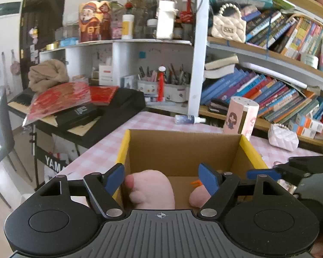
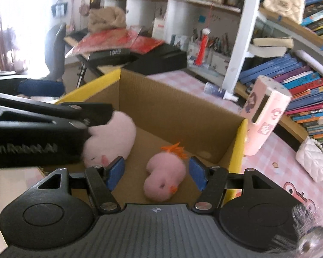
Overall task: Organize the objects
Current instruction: 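Lower both plush toys into the box and open both tools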
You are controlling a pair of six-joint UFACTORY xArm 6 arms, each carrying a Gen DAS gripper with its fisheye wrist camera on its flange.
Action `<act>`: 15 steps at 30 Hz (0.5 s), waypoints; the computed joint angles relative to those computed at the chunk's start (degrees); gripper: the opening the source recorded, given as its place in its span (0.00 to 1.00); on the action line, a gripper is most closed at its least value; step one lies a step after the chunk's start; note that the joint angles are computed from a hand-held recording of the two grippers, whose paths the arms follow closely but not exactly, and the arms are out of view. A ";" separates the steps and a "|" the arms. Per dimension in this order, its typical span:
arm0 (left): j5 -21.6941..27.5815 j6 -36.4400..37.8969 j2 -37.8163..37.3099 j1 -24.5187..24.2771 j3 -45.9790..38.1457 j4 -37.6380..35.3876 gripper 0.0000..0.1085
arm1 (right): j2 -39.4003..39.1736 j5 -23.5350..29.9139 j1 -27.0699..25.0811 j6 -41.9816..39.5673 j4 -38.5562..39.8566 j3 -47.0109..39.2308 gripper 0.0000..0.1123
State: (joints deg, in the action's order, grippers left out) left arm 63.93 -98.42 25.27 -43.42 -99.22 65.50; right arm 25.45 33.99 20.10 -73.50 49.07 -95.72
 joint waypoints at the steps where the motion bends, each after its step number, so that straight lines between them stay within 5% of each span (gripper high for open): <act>1: 0.13 -0.69 -0.65 -0.33 0.84 0.23 0.72 | -0.76 -0.72 -0.07 -0.57 1.10 0.87 0.57; 15: 1.74 -5.93 -6.73 -5.20 8.74 1.45 0.77 | -14.91 -13.74 -0.14 -12.95 21.99 17.67 0.60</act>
State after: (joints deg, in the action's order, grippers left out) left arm 65.67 -104.35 18.54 -48.62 -90.48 66.95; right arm 10.55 20.25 19.97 -86.45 71.06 -78.06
